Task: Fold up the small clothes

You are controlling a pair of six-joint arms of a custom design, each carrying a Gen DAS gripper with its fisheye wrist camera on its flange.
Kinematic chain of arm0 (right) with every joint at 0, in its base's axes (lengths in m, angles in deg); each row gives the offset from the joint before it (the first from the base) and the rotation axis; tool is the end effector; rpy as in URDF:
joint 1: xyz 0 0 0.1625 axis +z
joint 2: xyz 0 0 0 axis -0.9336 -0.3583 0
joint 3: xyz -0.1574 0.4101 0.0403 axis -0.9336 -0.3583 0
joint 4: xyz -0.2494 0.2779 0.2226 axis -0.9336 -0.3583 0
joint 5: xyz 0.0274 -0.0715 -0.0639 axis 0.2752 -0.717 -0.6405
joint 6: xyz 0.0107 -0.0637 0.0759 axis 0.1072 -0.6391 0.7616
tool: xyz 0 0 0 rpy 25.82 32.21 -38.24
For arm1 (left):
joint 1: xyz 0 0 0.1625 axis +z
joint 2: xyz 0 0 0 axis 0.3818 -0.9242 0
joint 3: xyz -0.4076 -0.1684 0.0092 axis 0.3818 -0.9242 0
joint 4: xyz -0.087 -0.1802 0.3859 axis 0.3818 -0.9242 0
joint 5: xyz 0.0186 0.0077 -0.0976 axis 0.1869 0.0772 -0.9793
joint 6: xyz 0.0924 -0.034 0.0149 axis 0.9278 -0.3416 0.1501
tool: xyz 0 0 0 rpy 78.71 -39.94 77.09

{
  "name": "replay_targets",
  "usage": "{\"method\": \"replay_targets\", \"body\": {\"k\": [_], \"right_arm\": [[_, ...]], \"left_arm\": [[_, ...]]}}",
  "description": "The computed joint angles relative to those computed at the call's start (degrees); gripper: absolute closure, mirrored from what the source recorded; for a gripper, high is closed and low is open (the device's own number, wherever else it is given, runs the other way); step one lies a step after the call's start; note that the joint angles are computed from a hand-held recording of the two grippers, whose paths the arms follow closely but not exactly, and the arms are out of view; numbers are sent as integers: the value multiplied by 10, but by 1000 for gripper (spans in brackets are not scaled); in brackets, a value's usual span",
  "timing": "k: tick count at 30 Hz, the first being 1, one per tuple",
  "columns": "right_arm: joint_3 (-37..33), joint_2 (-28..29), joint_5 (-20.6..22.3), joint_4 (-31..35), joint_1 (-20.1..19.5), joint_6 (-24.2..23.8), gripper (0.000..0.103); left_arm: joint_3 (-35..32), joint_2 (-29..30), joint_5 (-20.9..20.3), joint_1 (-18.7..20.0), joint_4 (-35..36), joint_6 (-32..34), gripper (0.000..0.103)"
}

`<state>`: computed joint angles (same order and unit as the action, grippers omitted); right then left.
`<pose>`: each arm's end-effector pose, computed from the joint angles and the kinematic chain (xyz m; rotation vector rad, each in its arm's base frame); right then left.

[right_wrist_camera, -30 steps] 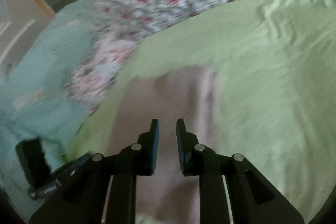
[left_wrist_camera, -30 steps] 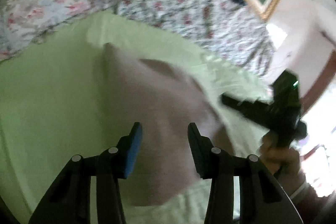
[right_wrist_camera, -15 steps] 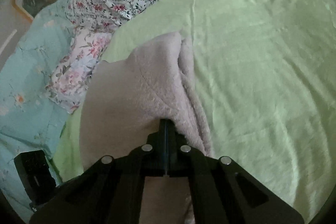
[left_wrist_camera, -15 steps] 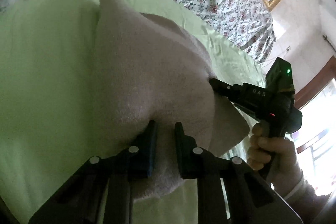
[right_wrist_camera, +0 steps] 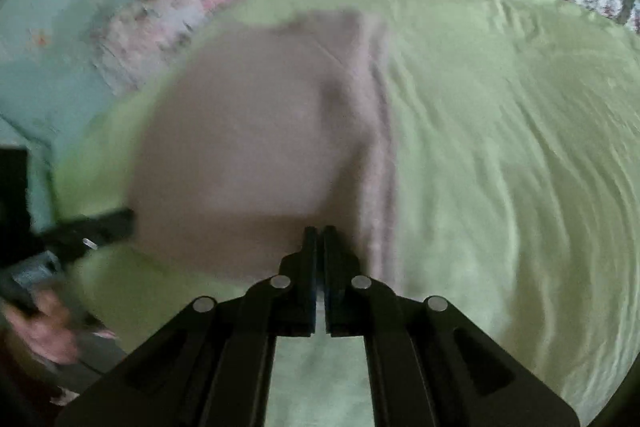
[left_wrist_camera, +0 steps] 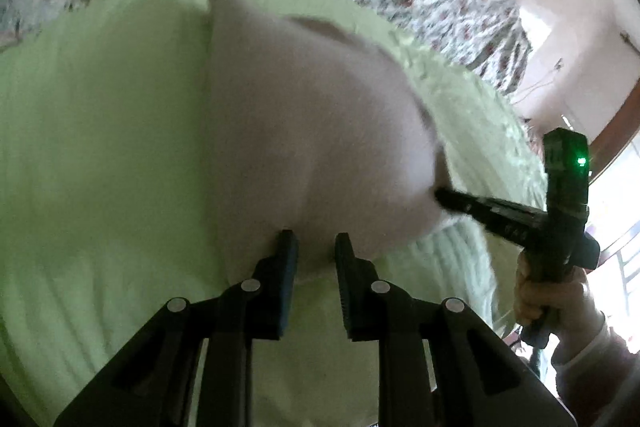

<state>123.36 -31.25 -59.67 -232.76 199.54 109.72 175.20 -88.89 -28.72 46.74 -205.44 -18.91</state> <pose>0.4733 -0.4696 0.0079 -0.1091 -2.3580 0.7978 -0.0380 -0.5399 0.4171 0.8088 2.7783 -0.4645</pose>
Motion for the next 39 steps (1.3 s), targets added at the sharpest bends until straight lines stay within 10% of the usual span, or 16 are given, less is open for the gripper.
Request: {"method": "replay_targets", "body": {"k": [23, 39], "right_arm": [[38, -20, -3, -43, 5, 45, 103], [46, -45, -4, 84, 48, 190, 100]], "left_arm": [[20, -22, 57, -25, 10, -34, 82], [56, -91, 148, -56, 29, -49, 45]]}}
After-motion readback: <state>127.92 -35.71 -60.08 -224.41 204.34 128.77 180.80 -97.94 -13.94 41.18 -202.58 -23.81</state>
